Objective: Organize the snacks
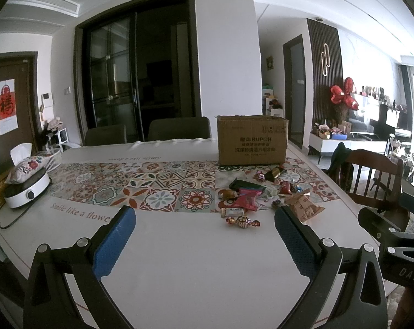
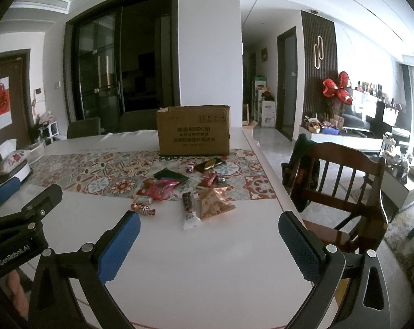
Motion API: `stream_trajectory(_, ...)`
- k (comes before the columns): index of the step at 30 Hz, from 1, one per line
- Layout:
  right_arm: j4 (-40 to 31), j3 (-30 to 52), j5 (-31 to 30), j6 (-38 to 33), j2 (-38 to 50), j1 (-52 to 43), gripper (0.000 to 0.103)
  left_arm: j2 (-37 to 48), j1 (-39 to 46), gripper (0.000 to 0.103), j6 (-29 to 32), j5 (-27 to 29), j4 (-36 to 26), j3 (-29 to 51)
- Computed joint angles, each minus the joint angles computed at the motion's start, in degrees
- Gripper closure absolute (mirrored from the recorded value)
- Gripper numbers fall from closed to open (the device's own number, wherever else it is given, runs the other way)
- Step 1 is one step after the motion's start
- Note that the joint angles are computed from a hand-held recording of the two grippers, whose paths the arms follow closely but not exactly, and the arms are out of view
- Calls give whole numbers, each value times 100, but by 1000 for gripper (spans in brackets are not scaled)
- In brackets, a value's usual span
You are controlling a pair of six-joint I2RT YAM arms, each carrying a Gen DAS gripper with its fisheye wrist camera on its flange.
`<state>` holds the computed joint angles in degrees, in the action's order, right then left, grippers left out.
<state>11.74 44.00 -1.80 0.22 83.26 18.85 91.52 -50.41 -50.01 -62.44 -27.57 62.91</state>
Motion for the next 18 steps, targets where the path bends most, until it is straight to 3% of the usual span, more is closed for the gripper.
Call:
stream_trajectory(10,-306,221,-45,38,48,0,1,169,221,0,184,295,-59,266)
stream_trajectory(18,-512,1014,-407,-29,847,-228,1,465,566,0,855,671,307,630)
